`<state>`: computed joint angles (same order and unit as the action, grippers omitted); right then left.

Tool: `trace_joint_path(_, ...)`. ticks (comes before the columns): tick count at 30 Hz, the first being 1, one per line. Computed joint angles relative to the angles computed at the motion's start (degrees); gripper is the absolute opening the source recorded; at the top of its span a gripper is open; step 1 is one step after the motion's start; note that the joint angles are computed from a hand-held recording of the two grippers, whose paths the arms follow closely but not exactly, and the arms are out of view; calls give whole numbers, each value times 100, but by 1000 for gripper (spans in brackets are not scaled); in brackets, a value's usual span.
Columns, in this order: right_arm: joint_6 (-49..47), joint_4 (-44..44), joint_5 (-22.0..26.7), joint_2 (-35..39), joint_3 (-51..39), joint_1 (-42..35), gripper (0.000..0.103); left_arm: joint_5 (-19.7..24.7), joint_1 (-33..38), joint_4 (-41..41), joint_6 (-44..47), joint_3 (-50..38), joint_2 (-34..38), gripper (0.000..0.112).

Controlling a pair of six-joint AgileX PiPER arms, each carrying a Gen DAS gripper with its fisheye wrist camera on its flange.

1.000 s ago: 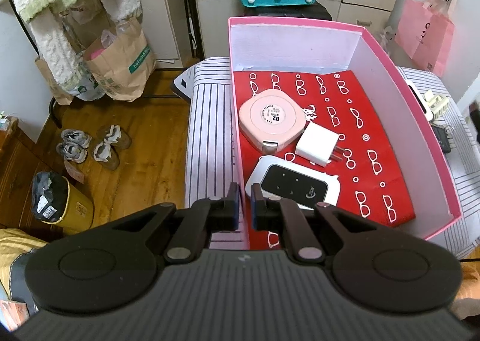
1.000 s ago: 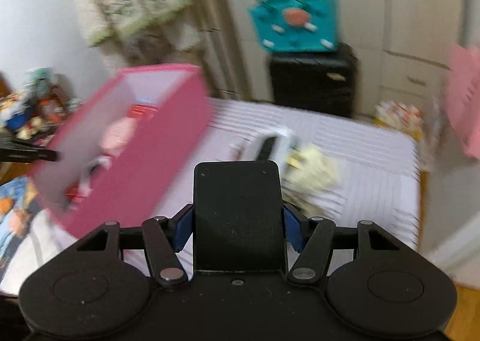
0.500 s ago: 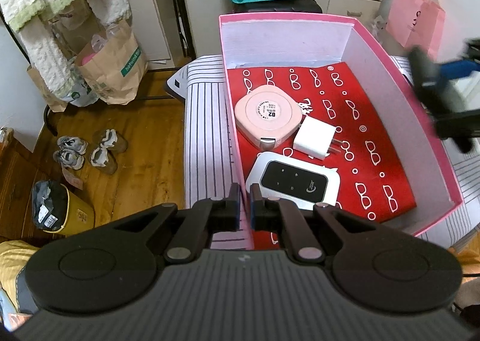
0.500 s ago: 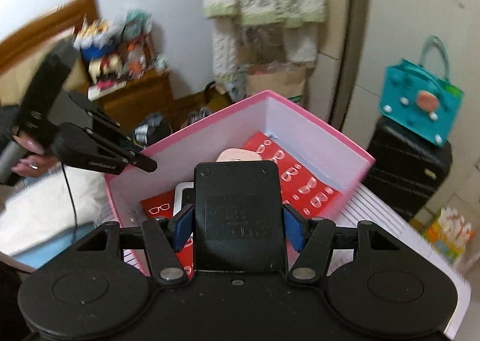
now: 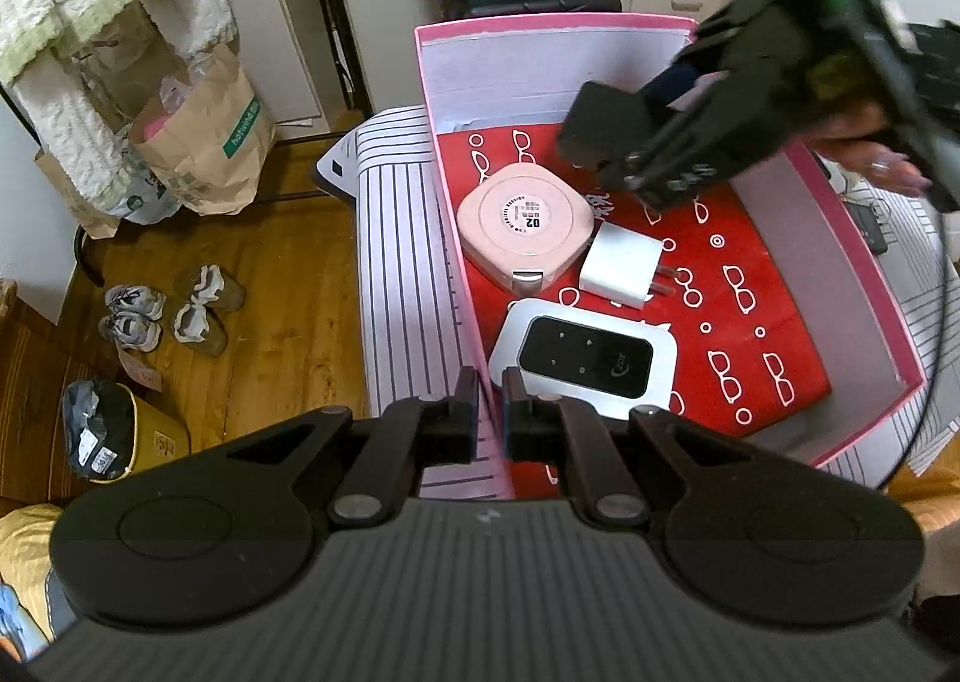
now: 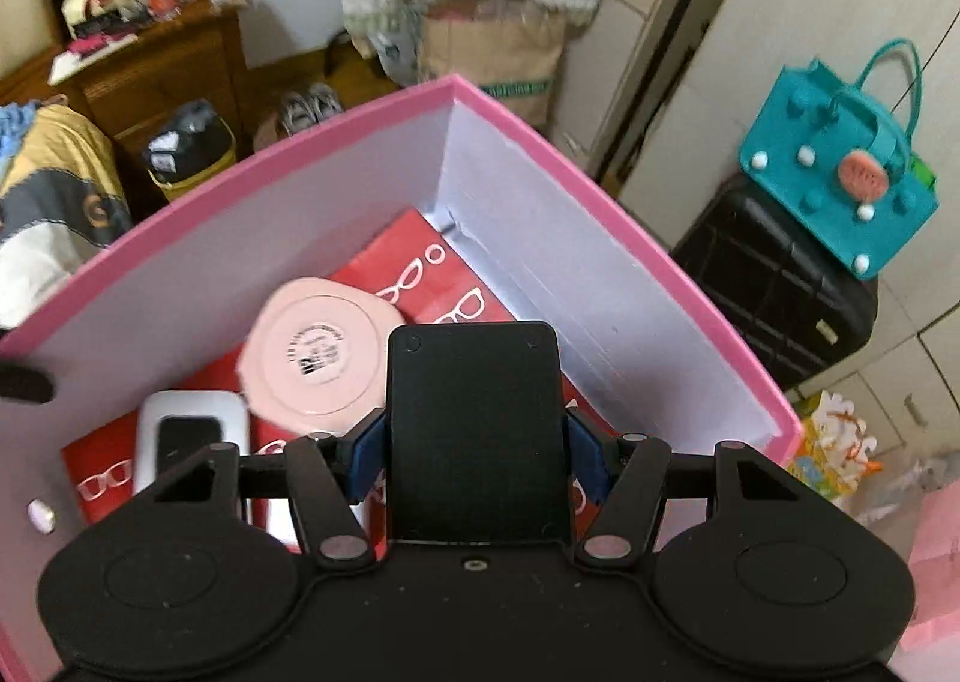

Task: Organize rigid objects
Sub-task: 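Carry the black power bank into the pink box and lower it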

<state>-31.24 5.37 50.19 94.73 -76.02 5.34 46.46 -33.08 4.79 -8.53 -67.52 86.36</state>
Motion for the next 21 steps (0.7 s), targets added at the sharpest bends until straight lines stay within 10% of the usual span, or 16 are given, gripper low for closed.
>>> trace_joint_path(12, 634, -338, 361, 603, -376, 235, 67, -49, 95, -205, 210, 47, -44, 7)
trace_joint_path(21, -463, 1302, 444, -465, 70, -722, 72, -105, 115, -207, 235, 110, -82, 7)
